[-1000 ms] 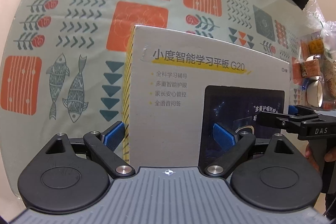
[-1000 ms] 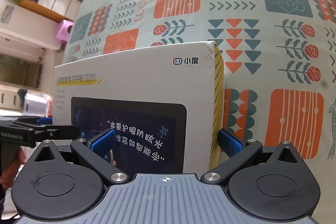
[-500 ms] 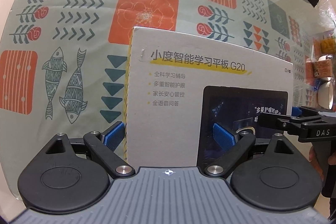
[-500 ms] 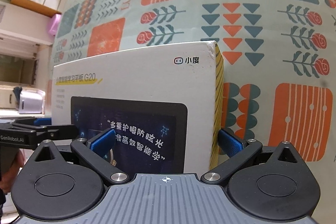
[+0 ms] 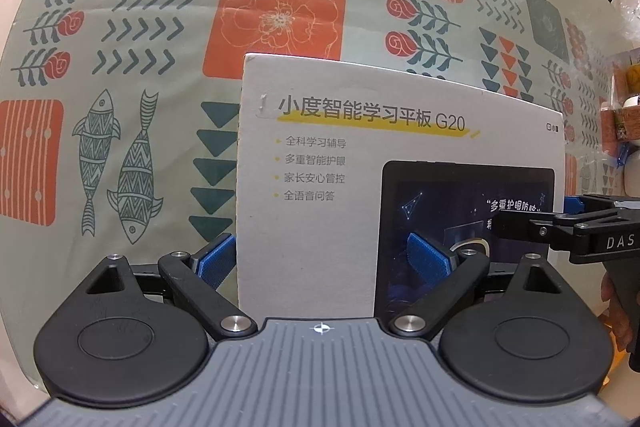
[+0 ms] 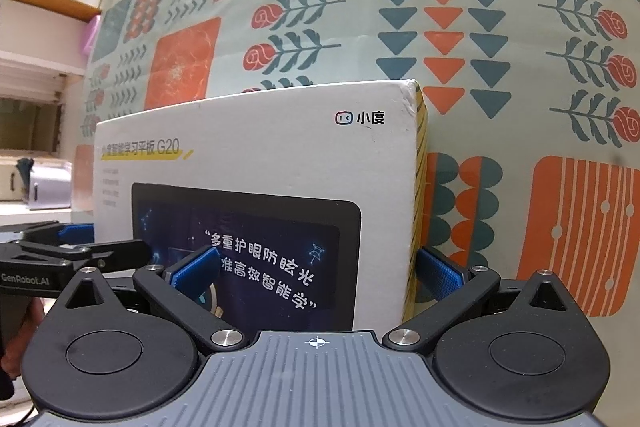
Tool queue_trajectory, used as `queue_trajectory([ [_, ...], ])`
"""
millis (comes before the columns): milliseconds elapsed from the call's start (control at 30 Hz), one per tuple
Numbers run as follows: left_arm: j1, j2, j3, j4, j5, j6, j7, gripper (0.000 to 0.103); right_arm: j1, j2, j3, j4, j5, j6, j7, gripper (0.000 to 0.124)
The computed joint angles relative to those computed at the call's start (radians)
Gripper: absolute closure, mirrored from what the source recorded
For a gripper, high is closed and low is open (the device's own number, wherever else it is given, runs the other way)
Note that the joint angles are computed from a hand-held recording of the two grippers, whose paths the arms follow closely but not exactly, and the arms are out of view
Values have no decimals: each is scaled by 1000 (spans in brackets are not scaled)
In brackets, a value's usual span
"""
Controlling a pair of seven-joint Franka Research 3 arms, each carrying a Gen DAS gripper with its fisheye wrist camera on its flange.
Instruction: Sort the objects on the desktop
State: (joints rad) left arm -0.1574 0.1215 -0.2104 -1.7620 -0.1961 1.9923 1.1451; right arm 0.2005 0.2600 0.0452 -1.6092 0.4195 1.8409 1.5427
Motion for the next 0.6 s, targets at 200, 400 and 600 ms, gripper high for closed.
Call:
queue_trajectory([
  [200, -2, 0, -1, -4, 6, 8, -4, 0, 2, -1, 0, -6, -1, 11, -6, 21],
  [400, -7, -21, -1, -37, 18, 47, -18, 0, -3, -33, 0, -63, 23, 66, -39, 21],
  [600, -11, -57, 1, -94, 16, 113, -30, 0, -1, -85, 0, -149, 46, 157, -50, 21],
])
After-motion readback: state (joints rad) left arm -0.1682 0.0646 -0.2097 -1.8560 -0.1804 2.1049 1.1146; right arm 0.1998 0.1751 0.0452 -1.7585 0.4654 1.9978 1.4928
